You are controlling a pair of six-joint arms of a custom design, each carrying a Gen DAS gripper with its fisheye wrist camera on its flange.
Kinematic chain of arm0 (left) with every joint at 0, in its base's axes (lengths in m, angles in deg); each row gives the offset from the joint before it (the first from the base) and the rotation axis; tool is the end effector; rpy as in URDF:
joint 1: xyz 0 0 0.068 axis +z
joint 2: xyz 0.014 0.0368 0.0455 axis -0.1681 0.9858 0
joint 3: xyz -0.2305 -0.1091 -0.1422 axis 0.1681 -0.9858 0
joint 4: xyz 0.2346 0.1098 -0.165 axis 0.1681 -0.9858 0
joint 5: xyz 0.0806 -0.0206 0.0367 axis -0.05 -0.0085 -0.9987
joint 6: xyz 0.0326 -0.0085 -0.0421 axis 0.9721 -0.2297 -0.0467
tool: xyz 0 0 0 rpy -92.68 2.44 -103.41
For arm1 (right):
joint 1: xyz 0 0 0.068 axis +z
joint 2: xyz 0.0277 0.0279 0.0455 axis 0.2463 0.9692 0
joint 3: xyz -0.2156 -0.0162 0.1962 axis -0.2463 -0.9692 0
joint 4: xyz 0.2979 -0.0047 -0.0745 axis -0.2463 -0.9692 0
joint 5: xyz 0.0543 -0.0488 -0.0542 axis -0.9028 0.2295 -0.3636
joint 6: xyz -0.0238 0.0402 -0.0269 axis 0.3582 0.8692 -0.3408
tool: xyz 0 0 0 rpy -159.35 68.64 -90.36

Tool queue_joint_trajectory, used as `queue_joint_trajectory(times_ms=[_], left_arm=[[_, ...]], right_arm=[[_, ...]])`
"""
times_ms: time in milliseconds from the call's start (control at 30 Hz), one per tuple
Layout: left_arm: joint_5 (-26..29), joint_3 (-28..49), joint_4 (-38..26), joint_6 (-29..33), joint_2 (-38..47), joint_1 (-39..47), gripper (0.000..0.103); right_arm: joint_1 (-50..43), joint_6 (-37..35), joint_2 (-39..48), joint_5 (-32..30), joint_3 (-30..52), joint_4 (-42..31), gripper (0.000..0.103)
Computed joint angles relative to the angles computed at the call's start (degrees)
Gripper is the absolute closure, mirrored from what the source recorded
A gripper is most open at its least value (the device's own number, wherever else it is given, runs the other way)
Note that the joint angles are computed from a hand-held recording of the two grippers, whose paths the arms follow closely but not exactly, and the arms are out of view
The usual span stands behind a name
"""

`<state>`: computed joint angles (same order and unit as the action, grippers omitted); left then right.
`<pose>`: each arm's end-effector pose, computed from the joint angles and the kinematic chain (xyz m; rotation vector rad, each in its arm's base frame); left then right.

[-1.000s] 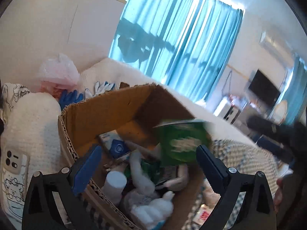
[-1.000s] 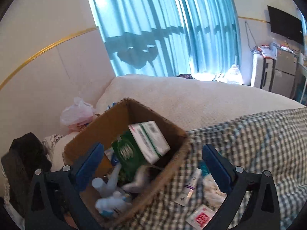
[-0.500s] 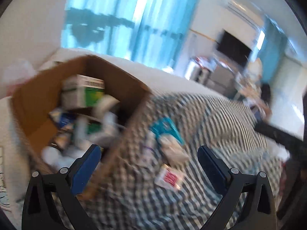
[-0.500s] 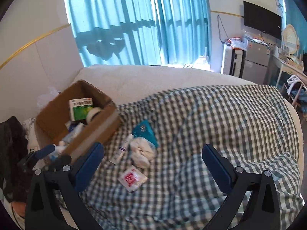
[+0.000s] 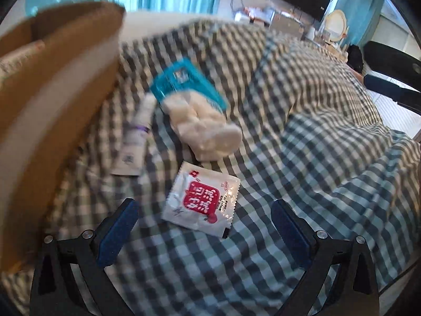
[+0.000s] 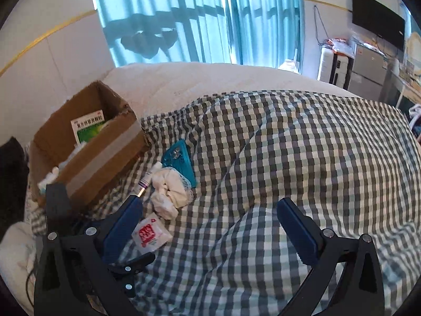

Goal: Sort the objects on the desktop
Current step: 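Grasp the red-and-white sachet with the left tool while the right tool grasps the white lace cloth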

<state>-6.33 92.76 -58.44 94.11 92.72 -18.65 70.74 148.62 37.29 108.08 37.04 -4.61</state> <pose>0.1875 -0.0398 0.1058 0.4762 2.5770 -0.3899 0.1814 0.2326 0.2208 0.4791 2.3556 -0.0499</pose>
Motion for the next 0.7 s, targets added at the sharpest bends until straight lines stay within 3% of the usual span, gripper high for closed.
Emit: queue_joint_trajectory(times_ms=[100,167,233,300,500,600,700], left_arm=[[0.3,1.9,4.8,-0.5,9.6,-1.1,0.0],[-0.5,3.2,6.6,-0.3,14.7,-2.3,0.014],[-3.8,2.1,8.4,0.2,13.8,-4.0,0.059],[-2.7,1.1,7.0,1.0,10.0,-3.1,0.069],[-2.5,-3.6,0.8,-2.5,-9.0,4.8,0.071],[-1.0,-2.8,-1.1,-3.4,-10.5,11.1,0.071],[-3.4,-2.1,-0.6,-5.0,-8.6,12.8,0.07]], right_arm=[[-1.4,-1.9,1.0,-2.8,-1.3,2.3,0.0],[-1.9,-2.2,1.5,-3.9,-1.8,3.3,0.0],[-2.0,-2.3,2.4,-4.5,-1.5,3.3,0.0],[-2.0,-2.4,3.6,-4.7,-0.8,3.0,0.0],[-3.3,-4.0,8.2,-6.5,1.7,5.5,0.0],[-5.2,-7.2,11.3,-8.6,2.9,9.6,0.0],[-7.9,-10.7,16.1,-11.1,5.4,12.0,0.001]])
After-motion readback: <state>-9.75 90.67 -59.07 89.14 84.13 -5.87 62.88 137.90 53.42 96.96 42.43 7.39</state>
